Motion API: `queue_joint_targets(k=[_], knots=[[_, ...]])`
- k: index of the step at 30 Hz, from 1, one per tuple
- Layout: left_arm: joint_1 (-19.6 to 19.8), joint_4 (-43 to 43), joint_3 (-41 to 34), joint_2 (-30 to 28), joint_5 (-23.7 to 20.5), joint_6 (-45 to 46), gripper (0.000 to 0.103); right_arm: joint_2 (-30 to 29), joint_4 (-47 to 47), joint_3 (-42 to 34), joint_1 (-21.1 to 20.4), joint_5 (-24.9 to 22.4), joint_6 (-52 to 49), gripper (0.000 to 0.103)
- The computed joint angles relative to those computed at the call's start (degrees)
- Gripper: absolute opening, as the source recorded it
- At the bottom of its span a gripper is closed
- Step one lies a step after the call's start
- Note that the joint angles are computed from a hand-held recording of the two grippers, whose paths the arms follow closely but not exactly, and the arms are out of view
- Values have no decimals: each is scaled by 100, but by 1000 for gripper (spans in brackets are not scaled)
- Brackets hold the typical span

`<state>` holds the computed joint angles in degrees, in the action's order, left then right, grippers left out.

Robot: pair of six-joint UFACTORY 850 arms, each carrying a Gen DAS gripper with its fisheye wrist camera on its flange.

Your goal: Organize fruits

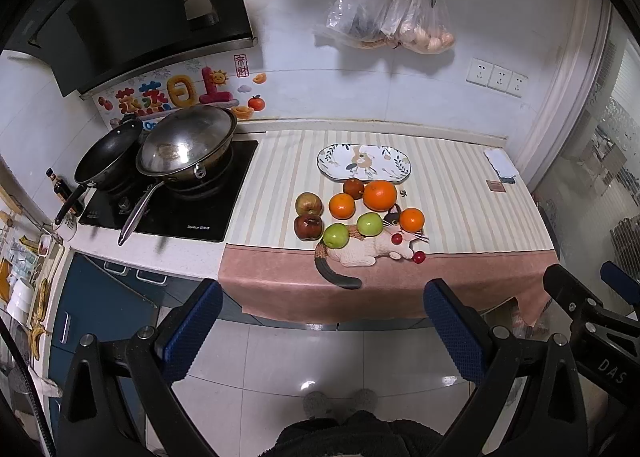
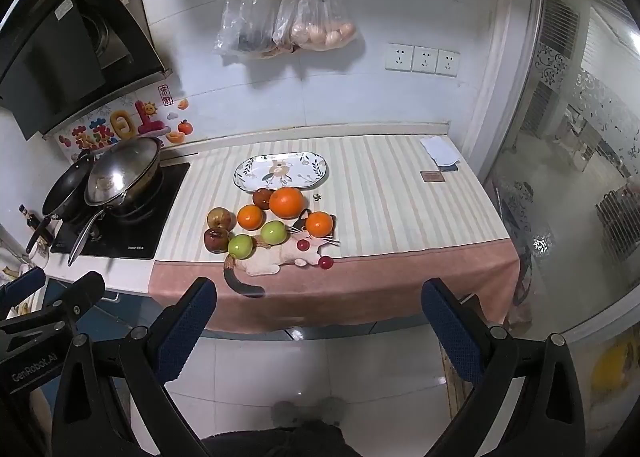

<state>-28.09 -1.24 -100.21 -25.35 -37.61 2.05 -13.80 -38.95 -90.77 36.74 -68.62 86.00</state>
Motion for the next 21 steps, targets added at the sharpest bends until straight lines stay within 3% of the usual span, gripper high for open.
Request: queue_joint_targets(k=[21], knots=[[-102,97,-130,-86,-84,-140,103,-31,61,-106,-103,42,-125,103]])
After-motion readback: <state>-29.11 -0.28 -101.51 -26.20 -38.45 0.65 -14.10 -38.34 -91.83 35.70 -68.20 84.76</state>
